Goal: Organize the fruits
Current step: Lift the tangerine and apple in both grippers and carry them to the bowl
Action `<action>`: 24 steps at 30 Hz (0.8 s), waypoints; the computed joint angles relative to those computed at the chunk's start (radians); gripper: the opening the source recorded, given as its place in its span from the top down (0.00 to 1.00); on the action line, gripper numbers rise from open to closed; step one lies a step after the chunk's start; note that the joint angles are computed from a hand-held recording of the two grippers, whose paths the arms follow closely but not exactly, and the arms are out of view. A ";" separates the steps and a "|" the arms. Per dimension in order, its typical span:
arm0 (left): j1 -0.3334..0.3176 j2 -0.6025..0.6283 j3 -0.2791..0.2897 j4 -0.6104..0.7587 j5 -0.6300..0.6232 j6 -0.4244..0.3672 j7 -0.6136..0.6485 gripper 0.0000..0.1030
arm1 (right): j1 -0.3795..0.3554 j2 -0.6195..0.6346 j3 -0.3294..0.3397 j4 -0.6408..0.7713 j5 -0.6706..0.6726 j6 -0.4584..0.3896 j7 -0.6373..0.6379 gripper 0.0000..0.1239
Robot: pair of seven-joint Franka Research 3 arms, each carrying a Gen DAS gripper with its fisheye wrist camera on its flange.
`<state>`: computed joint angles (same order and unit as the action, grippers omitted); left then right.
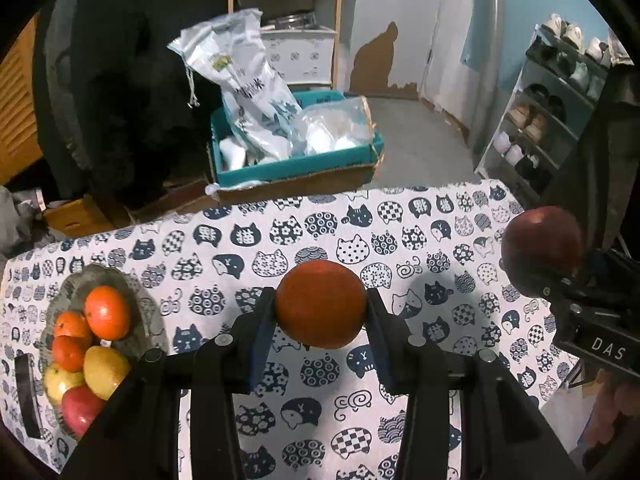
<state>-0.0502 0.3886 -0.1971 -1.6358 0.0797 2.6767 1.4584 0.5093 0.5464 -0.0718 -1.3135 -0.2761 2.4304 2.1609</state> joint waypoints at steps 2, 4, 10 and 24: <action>0.005 -0.023 -0.001 -0.021 -0.004 0.009 0.002 0.57 | 0.006 -0.011 0.001 -0.004 -0.005 0.007 0.001 0.36; 0.012 -0.046 -0.003 -0.042 -0.011 0.016 0.010 0.57 | 0.011 -0.018 0.003 -0.004 -0.009 0.011 0.000 0.36; 0.031 -0.121 -0.001 -0.113 -0.043 0.059 0.028 0.57 | 0.024 -0.031 0.012 0.011 -0.018 0.016 -0.013 0.36; 0.063 -0.252 0.035 -0.239 -0.100 0.128 0.080 0.57 | 0.056 -0.017 0.038 0.087 0.010 0.031 -0.077 0.36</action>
<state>0.0126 0.1363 -0.1622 -1.8745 -0.0203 2.8045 1.5386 0.5656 0.5293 -0.0341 -1.2268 -0.2658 2.4612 2.0842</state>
